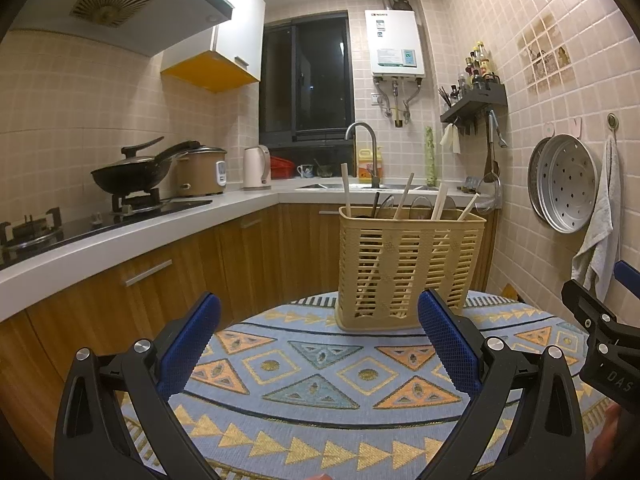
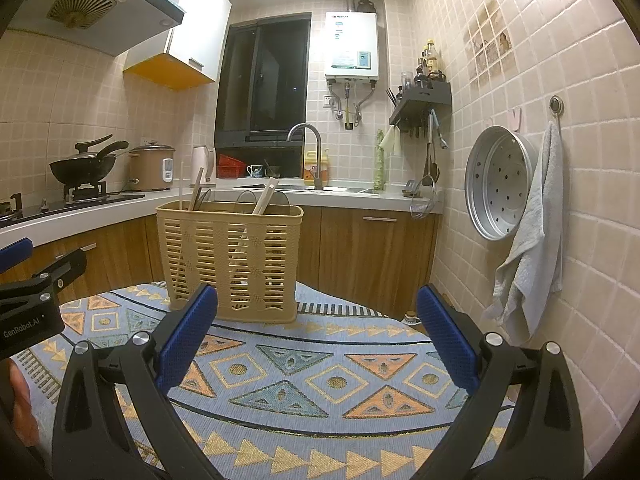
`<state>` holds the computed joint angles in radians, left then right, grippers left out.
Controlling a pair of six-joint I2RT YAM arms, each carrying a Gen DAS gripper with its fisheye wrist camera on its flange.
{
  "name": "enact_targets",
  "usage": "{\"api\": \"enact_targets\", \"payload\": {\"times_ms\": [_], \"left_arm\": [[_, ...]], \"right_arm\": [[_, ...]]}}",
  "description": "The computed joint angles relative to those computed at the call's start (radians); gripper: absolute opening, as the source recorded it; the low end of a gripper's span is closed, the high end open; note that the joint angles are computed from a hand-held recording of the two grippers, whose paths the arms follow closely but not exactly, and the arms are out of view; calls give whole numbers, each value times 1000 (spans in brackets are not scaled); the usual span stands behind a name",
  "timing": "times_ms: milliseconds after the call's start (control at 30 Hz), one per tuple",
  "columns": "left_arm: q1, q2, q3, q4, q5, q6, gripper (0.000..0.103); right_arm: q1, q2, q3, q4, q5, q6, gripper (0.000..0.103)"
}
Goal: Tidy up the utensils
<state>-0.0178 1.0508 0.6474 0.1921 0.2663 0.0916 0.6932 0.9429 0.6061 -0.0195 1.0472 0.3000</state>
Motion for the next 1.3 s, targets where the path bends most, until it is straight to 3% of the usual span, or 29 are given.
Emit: {"api": "enact_targets", "payload": {"times_ms": [700,1300], "left_arm": [[14,18,13,2,8,-6,95],[-28,14,-2,10,-38,49,95]], "right_arm": [[9,-8,0,-7,20,19,95],[23,8,6,-4,22,5,95]]}}
